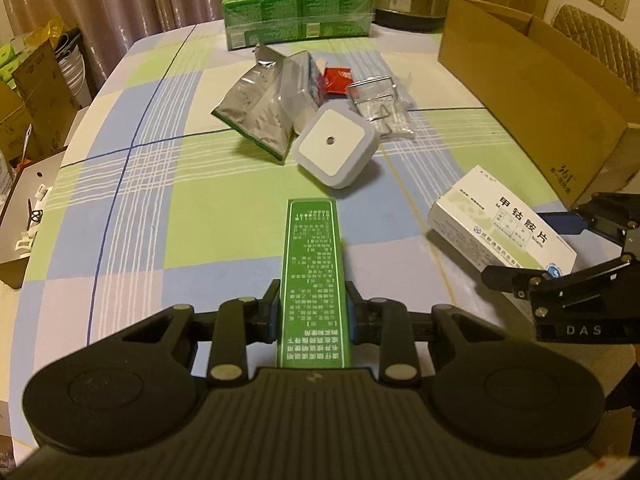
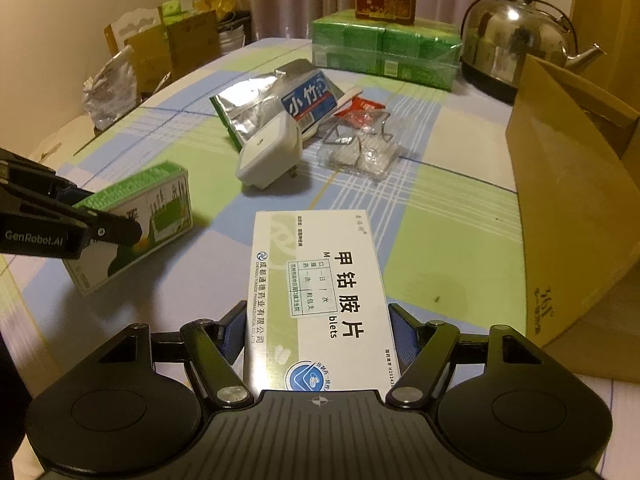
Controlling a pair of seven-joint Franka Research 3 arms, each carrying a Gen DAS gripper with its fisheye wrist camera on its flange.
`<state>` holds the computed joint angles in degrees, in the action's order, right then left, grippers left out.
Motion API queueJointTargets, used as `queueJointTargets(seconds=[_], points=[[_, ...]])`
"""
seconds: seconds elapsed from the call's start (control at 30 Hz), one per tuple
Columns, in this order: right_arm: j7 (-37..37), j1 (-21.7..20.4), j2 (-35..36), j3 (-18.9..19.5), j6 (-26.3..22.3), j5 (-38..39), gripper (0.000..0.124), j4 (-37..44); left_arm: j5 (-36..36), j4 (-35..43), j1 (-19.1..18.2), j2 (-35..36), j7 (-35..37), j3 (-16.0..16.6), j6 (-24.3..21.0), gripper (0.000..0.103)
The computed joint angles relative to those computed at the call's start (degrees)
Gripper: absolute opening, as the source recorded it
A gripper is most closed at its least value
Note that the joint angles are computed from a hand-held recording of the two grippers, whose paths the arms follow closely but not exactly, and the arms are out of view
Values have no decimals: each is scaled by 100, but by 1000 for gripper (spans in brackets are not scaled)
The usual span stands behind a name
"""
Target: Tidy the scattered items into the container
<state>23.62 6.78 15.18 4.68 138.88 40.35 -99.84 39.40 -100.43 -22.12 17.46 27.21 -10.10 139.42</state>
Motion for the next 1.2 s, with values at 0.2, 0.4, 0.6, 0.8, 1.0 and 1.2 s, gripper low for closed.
queueJointTargets(seconds=[0.2,0.4,0.6,0.8,1.0,1.2], points=[[68,-15,-94,-41,2,-37,69,-115,-114,70,-21,60,142,-43,-63,25],[95,-21,-132,-64,14,-45,69,-198,-455,198,55,167,528,-76,-93,28],[148,-20,-67,-56,5,-57,69,-161,-784,517,108,462,1016,-73,-287,27],[98,-59,-71,-38,-3,28,69,-151,-755,358,36,344,890,3,-130,25],[-22,-82,-219,-41,30,218,68,-230,-643,262,-7,176,718,-19,-64,25],[-85,-66,-379,-82,78,342,68,-369,-542,221,-37,87,604,-47,-13,25]])
